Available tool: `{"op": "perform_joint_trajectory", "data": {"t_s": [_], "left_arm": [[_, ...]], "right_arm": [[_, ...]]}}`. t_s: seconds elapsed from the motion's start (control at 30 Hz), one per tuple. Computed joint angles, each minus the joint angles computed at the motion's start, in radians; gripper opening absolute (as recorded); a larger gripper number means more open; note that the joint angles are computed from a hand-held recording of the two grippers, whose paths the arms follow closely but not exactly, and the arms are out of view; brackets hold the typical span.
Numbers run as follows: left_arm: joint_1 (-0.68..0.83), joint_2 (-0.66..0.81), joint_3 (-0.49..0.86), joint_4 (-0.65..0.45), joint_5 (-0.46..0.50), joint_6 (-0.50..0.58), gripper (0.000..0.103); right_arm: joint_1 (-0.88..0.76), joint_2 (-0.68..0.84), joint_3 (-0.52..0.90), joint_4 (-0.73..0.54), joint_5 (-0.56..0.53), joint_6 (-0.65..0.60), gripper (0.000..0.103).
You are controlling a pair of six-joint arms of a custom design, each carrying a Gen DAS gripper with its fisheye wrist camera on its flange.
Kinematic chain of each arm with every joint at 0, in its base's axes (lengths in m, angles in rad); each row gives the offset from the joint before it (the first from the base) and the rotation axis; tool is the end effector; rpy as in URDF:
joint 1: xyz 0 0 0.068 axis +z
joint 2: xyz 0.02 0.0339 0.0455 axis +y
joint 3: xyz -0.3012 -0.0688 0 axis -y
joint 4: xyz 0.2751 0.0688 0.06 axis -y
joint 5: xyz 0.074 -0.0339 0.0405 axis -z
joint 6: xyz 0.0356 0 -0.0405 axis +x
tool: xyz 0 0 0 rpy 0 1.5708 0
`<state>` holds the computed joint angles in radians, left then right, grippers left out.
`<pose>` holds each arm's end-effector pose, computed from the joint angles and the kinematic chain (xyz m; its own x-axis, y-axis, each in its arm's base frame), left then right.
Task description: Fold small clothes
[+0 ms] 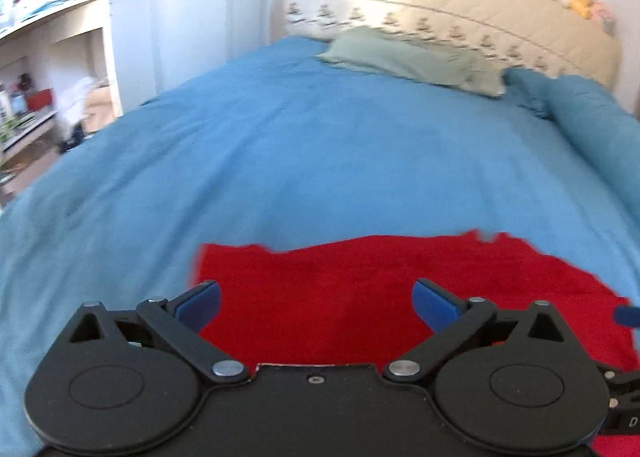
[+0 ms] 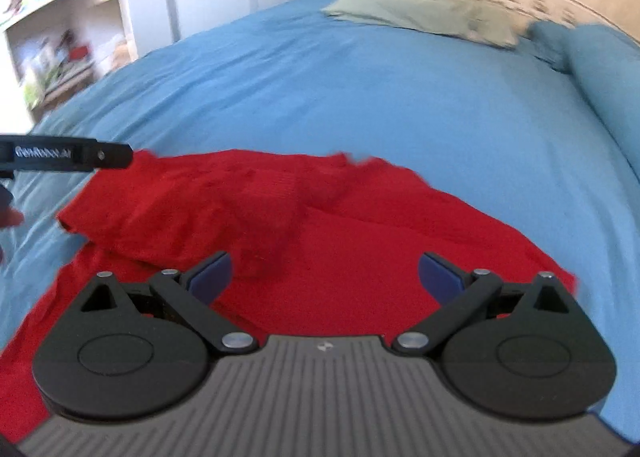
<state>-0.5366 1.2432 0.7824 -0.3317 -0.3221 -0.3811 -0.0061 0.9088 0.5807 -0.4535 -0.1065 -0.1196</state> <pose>0.2394 -0.1293 0.2534 -0.6774 -0.0076 -0.7355 0.0452 0.9976 -0.0519 0.1923 0.0026 0.2422 -0.6911 -0.1144 -0.7136 -0.1529 0.9882 -0.0103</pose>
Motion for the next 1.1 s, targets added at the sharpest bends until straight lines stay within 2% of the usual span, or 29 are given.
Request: {"op": "perform_joint_trajectory", "data": {"t_s": [0.17, 0.23, 0.33, 0.4, 0.47, 0.53, 0.63, 0.9, 1.1], "left_arm": [[0.155, -0.062, -0.068, -0.007, 0.072, 0.068, 0.103], [0.206, -0.081, -0.085, -0.003, 0.113, 0.089, 0.103], [0.262, -0.114, -0.112, -0.005, 0.172, 0.106, 0.103], [0.283, -0.145, -0.129, -0.021, 0.189, 0.119, 0.103], [0.298, -0.146, -0.129, -0.029, 0.198, 0.129, 0.103], [0.3, -0.145, -0.13, -0.031, 0.205, 0.127, 0.103], [0.319, -0.142, -0.126, -0.031, 0.231, 0.131, 0.103], [0.354, -0.137, -0.109, -0.022, 0.31, 0.163, 0.103], [0.29, -0.107, -0.071, -0.038, 0.323, 0.158, 0.103]], "right_arm": [[0.253, 0.158, 0.017, 0.169, 0.18, 0.035, 0.103], [0.322, 0.258, 0.042, 0.223, 0.252, 0.021, 0.086], [0.39, 0.394, 0.081, 0.277, 0.336, -0.014, 0.071], [0.426, 0.461, 0.096, 0.311, 0.393, -0.046, 0.07], [0.456, 0.517, 0.111, 0.327, 0.453, -0.082, 0.063], [0.459, 0.571, 0.134, 0.327, 0.478, -0.094, 0.04], [0.46, 0.594, 0.146, 0.328, 0.502, -0.093, 0.021], [0.384, 0.398, 0.138, 0.288, 0.498, -0.041, 0.02], [0.194, 0.192, 0.155, 0.174, 0.451, -0.008, 0.02]]}}
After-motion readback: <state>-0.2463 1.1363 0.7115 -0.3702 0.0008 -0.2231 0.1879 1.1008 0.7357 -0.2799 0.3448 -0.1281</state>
